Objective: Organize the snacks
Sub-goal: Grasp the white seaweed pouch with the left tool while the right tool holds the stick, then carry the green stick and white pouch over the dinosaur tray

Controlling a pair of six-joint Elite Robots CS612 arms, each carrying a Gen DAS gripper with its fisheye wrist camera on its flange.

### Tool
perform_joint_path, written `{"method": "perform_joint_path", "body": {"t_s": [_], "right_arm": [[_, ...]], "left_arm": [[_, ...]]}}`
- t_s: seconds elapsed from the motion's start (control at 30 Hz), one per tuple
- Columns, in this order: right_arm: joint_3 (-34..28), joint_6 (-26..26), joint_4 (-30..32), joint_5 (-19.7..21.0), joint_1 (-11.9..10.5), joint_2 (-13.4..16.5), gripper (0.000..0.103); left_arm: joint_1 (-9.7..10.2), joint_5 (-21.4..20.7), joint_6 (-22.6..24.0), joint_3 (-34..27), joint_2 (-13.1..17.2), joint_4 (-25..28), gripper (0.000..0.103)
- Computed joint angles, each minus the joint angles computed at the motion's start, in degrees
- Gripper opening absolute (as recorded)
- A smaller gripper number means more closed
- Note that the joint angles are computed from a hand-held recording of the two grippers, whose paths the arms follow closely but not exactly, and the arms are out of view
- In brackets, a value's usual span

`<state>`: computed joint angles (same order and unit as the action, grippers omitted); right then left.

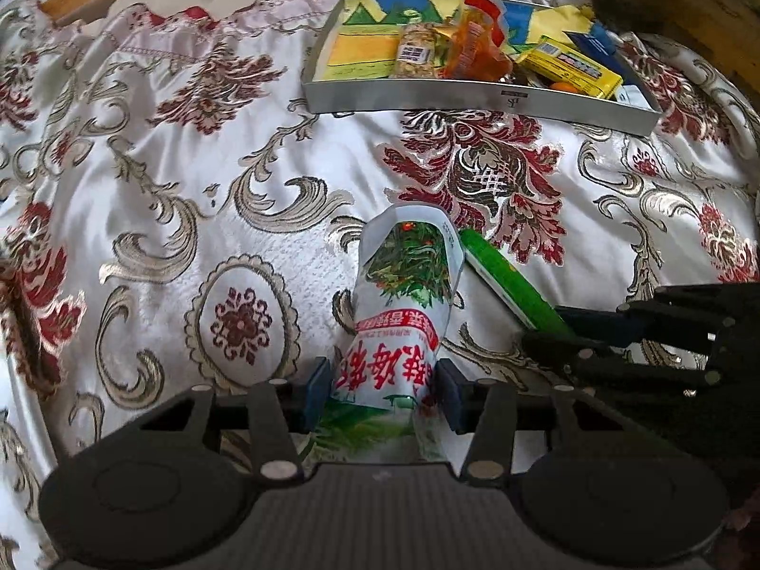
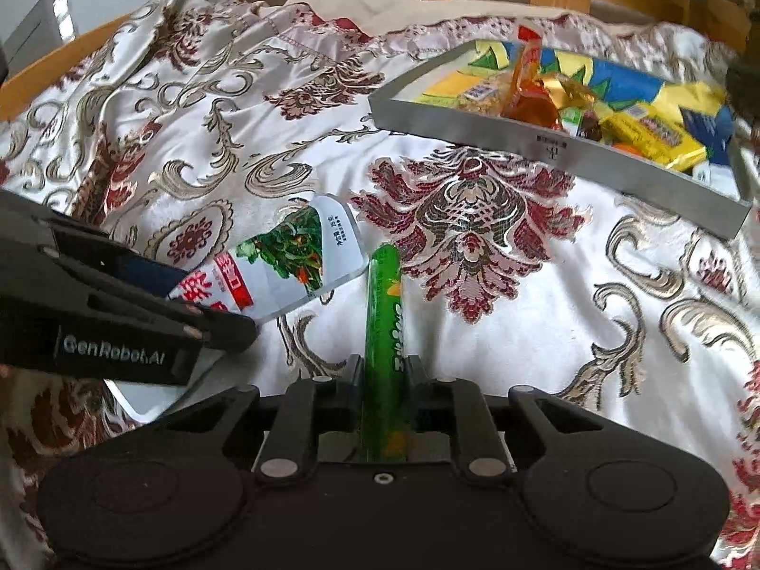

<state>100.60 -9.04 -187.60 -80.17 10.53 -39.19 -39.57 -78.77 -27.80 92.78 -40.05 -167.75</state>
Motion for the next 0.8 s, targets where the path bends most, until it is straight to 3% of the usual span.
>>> {"method": "perform_joint_path", "body": {"t_s": [0.33, 0.53, 0.8], "right_arm": [[3.64, -11.61, -12.48, -10.8, 2.24, 0.23, 0.018], [5.68, -11.92, -17.59, -13.2, 2.66, -0.04, 0.018], [7.46, -8.54, -19.84, -14.0, 2.41, -0.98, 0.018]], "left_arm": [[-1.36, 0.71, -4.02, 2.46, -1.41, -4.62, 0.046], [-1.55, -1.03, -4.91, 4.02, -2.06, -9.8, 0.043], [-1.93, -0.81, -4.88, 4.26, -2.2, -10.14, 0.037]]}}
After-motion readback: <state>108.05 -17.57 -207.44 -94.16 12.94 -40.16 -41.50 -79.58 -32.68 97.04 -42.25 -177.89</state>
